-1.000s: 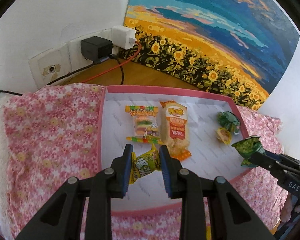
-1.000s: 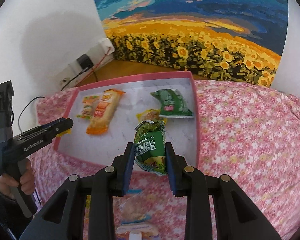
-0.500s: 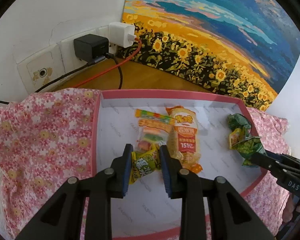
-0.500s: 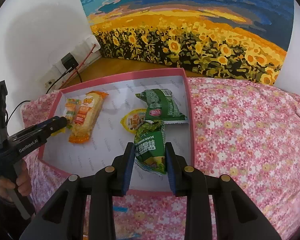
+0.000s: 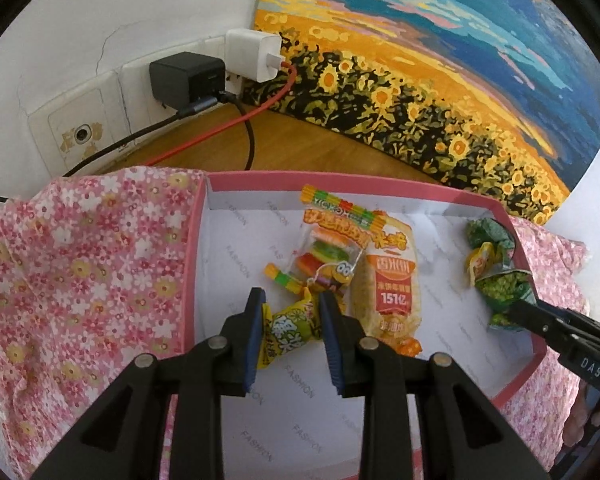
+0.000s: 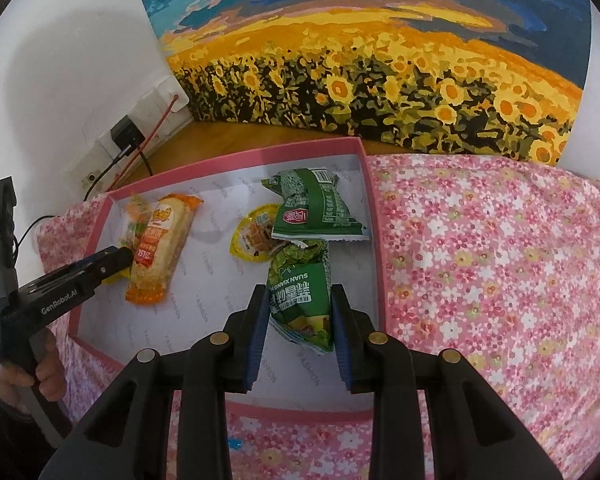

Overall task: Organize snacks
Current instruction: 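Carry the yellow packet with the left tool while the right tool carries the green bag over the tray, then open the left tool over the tray while the right tool releases the green bag there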

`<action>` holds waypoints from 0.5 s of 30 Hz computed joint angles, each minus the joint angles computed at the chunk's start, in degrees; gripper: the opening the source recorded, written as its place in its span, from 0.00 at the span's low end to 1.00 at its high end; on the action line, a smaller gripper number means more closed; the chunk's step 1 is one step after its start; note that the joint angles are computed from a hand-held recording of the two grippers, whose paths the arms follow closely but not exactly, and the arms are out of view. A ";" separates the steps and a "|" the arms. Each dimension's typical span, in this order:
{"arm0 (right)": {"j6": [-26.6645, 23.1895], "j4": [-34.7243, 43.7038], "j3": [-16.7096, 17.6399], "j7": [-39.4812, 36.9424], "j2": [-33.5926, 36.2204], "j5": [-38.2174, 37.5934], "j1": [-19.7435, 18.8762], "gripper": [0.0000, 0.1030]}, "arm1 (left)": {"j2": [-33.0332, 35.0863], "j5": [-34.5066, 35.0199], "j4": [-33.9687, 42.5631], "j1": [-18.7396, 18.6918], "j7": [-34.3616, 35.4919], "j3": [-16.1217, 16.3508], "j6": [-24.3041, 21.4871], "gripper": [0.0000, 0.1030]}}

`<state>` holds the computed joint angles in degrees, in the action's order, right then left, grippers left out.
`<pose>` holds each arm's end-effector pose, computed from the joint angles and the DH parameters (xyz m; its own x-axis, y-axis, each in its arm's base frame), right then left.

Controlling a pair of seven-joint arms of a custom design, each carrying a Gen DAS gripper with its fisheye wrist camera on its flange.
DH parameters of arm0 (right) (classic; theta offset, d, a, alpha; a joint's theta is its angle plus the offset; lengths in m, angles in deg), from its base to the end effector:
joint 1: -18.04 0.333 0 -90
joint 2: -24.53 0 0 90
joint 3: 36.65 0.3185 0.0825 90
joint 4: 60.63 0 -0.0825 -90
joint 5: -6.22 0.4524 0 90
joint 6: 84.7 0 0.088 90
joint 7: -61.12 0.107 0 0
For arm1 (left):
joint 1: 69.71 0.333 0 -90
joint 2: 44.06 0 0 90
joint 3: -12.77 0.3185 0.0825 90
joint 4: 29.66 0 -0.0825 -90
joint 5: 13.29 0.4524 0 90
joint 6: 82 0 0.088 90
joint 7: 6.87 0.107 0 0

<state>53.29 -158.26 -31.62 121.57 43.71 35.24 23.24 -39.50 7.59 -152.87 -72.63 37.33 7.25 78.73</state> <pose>0.7332 0.1295 0.4100 0.4062 -0.8741 -0.2662 -0.8506 -0.2553 -0.4597 0.6364 -0.1110 0.3880 0.2869 -0.9435 0.1655 -0.7714 -0.3300 -0.5440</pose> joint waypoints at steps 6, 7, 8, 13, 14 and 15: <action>-0.27 0.40 0.18 -0.09 0.34 0.38 -0.13 0.32 | -0.78 -1.46 -0.34 0.10 0.70 -0.29 -0.12 0.30; -0.35 0.42 0.18 -0.15 0.33 0.51 -0.20 0.33 | -0.98 -1.83 -0.37 0.12 1.10 -0.39 -0.13 0.29; -0.39 0.43 0.17 -0.12 0.33 0.56 -0.21 0.34 | -1.24 -2.10 -0.48 0.12 1.37 -0.47 -0.12 0.30; 0.17 -0.59 0.17 -0.05 -0.47 1.15 -0.30 0.46 | -2.79 0.25 -0.75 -0.16 -0.59 -0.84 -1.19 0.39; 0.38 -0.94 0.20 -0.29 -0.78 1.39 -0.34 0.48 | -2.98 0.95 -0.64 -0.20 -1.13 -0.96 -1.61 0.41; 1.03 -1.63 0.16 -0.52 -1.36 1.35 -0.23 0.52 | -3.37 1.77 -0.75 -0.26 -1.77 -1.09 -2.05 0.41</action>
<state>54.32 -159.89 -31.46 121.05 42.35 36.60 23.01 -42.86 9.36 -153.62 -72.89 35.56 6.16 76.68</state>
